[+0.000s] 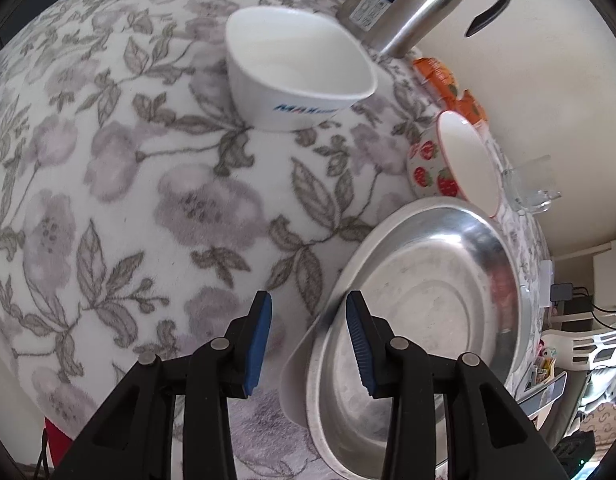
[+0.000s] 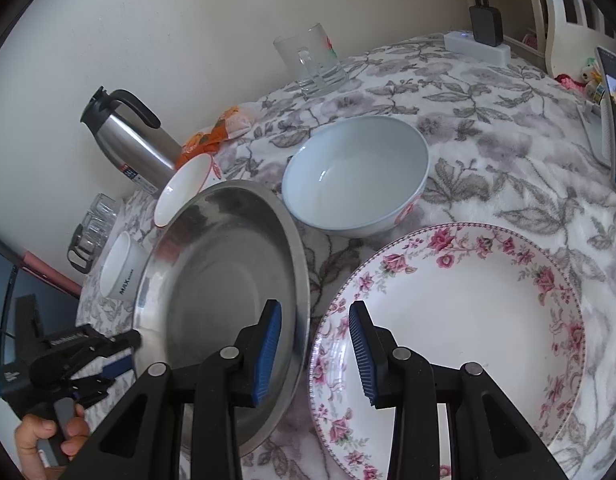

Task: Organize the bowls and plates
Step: 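Lower the steel basin onto the cloth and open the left gripper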

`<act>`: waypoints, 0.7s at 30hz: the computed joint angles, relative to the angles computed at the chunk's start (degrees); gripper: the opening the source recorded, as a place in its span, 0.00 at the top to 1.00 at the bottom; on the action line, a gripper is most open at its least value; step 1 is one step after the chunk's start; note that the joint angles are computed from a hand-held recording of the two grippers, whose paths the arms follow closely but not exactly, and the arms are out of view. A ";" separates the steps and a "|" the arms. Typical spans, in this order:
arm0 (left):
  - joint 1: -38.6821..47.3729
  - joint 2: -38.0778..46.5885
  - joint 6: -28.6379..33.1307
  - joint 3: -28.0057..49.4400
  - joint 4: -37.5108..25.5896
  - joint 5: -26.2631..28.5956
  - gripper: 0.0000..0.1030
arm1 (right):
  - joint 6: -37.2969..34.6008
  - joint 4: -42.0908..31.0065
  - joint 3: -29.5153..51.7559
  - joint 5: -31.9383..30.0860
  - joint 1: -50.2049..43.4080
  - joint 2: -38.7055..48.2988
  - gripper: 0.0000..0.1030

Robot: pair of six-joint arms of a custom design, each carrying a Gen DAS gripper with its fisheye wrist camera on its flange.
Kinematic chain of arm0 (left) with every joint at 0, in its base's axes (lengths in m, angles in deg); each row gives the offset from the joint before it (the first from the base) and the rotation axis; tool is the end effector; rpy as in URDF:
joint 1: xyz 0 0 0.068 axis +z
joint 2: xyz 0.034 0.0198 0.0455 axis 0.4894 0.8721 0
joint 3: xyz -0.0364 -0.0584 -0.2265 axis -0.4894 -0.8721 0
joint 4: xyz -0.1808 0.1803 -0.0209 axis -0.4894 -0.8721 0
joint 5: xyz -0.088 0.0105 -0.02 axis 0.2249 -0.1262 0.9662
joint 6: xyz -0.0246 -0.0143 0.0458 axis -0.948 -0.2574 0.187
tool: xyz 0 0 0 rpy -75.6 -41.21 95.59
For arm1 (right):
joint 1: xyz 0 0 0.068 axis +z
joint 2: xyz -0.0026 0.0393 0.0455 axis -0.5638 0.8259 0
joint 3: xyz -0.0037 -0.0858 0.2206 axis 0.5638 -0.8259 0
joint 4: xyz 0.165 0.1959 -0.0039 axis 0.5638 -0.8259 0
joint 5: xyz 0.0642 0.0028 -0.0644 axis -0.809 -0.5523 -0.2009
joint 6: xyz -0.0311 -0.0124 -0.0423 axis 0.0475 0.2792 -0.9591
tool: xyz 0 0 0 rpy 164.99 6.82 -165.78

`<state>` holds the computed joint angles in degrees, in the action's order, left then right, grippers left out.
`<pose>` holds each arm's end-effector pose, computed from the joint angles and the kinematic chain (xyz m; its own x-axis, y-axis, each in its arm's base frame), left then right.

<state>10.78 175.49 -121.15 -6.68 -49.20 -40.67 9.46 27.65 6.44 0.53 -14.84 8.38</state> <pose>0.2798 -0.0956 0.2508 -0.6952 -0.7044 -0.1429 -0.6193 0.6880 -0.3782 0.2935 0.1112 0.2403 -0.8686 0.2107 -0.4485 -0.0068 0.8999 0.4360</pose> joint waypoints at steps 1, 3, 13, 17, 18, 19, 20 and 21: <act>0.15 -0.21 -0.33 -0.55 0.41 0.56 0.61 | -0.03 0.05 0.02 -0.13 0.13 0.04 0.63; 0.26 -0.14 -0.18 -0.57 0.34 0.91 0.61 | -0.28 0.07 0.21 -0.37 0.51 0.15 0.63; 0.33 0.06 0.29 -0.88 1.17 1.62 0.61 | -2.62 -0.33 1.42 0.71 3.43 0.25 0.61; 0.33 -0.24 0.29 -0.99 1.05 1.71 0.61 | -3.11 -1.27 2.12 0.25 3.80 0.84 0.61; 0.29 -0.18 0.33 -0.90 1.03 1.68 0.61 | -3.40 -1.76 2.51 0.50 4.00 1.12 0.61; 0.29 -0.16 0.33 -0.90 1.09 1.73 0.61 | -3.47 -2.07 2.62 0.72 4.20 1.17 0.61; 0.33 -0.19 0.28 -0.92 1.10 1.78 0.61 | -3.41 -2.46 2.84 0.61 4.24 1.28 0.61; 0.39 -0.20 0.23 -0.89 1.09 1.82 0.61 | -3.32 -2.73 2.95 0.46 4.22 1.29 0.61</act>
<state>11.17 175.29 -120.91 -7.58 -48.12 -38.85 6.14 24.92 9.38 0.99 -10.62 9.67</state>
